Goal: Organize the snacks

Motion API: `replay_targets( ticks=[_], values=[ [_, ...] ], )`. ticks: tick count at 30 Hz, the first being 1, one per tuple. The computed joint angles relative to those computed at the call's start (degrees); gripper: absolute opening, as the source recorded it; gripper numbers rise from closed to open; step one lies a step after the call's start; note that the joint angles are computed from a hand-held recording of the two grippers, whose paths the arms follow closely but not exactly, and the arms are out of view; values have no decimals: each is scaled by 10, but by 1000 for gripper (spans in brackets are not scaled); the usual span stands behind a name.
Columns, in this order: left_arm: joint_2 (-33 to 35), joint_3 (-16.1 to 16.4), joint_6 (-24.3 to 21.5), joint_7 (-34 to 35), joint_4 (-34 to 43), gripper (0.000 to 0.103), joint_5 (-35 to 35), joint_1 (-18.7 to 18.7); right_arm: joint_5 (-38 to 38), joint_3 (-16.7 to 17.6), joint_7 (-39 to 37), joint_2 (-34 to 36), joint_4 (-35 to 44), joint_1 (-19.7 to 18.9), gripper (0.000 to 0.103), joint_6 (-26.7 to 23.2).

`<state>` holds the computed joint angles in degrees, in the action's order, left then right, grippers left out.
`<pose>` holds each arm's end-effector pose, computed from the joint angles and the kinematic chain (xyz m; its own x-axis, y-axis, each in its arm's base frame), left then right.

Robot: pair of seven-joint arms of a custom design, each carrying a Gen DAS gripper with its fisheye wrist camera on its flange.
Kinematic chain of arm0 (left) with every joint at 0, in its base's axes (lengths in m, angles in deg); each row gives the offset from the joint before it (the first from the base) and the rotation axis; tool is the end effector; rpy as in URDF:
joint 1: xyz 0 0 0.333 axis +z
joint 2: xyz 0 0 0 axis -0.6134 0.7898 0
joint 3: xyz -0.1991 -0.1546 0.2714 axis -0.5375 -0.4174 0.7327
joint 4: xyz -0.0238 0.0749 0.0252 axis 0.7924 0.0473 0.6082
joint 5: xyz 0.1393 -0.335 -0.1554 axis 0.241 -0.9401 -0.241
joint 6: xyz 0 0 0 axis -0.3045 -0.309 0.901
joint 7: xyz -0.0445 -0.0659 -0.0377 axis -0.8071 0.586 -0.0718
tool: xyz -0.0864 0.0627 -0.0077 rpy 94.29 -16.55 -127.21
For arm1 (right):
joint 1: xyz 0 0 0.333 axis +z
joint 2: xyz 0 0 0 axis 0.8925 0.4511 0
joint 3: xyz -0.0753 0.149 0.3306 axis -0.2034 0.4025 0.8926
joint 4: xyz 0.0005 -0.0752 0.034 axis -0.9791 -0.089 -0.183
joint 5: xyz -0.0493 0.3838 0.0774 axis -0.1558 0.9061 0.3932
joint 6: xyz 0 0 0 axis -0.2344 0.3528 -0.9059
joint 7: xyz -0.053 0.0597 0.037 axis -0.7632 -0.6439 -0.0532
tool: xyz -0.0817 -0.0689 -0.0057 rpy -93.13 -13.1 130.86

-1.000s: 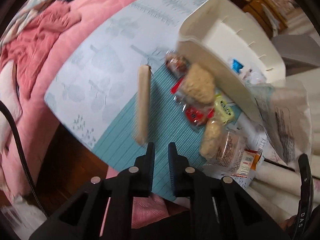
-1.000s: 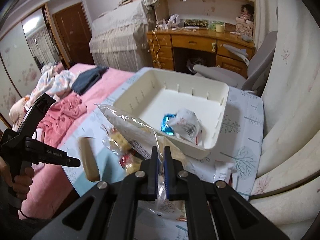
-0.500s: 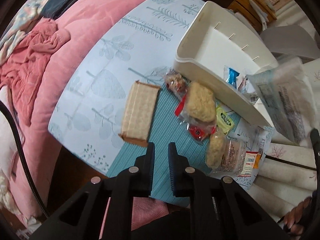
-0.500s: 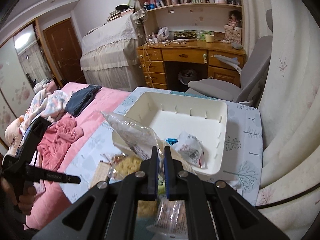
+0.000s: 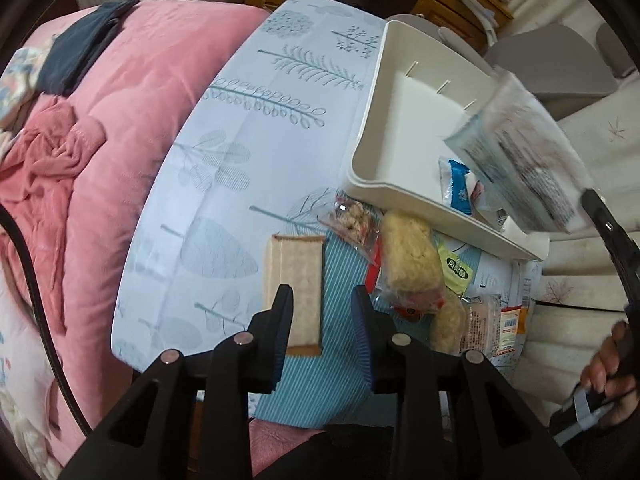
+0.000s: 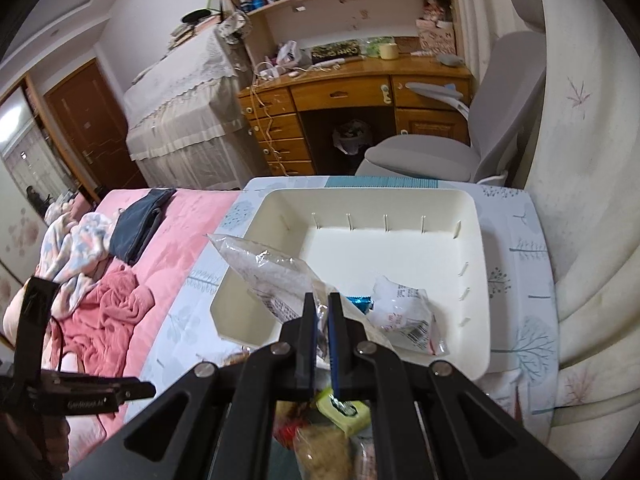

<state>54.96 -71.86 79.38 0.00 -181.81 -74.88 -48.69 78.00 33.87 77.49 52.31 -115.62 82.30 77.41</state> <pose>0.6258 -0.2121 0.5500 0.4744 -0.8524 0.2197 -0.8552 -0.5055 -0.1146 0.6822 0.3406 0.6251 0.4449 -0.8669 -0.2250 -0.7551 -0.2280 -0.6147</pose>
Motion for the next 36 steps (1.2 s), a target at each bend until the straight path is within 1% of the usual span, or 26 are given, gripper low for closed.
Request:
replay_targets(
  ticks=[2,3,4,6,9,10,11,12,13,14,16,19,23,30,35,36],
  values=[
    [1,1,2,20,-1,37,-3,6,-13,-7,24,15,20,11,5,-8],
    [1,2,3,28,-1,46,-6,8,-19,-11,39,22,29,16,5,-12],
    [2,2,3,38,-2,51,-9,12,-24,-13,50,30,40,20,5,-19],
    [5,3,1,60,-1,52,-18,19,-33,-16,71,47,66,27,8,-37],
    [15,5,-18,93,8,60,-27,28,-41,-20,105,65,94,36,11,-51],
    [19,6,-26,103,13,60,-26,29,-42,-21,119,70,103,38,13,-57],
    [21,6,-31,111,15,60,-26,30,-45,-23,134,72,106,41,21,-57],
    [25,6,-39,122,19,60,-25,31,-51,-28,152,72,105,46,26,-55],
    [29,6,-44,136,21,60,-24,32,-57,-33,174,67,97,50,31,-49],
    [29,7,-44,142,20,60,-24,32,-60,-33,184,64,90,51,33,-44],
    [31,6,-43,163,18,60,-25,33,-70,-37,216,50,64,55,34,-28],
    [39,7,-59,185,23,60,-19,30,-87,-40,253,31,30,57,37,-16],
    [43,7,-69,196,22,60,-17,26,-104,-41,298,0,-23,58,41,-17],
    [35,6,-47,187,1,60,-14,16,-109,-30,323,-60,-122,46,49,-4],
    [18,4,-18,168,-31,60,-2,6,-117,-31,343,-105,-190,41,53,3],
    [14,4,-10,161,-40,60,-1,5,-118,-31,348,-115,-206,39,56,10]
  ],
)
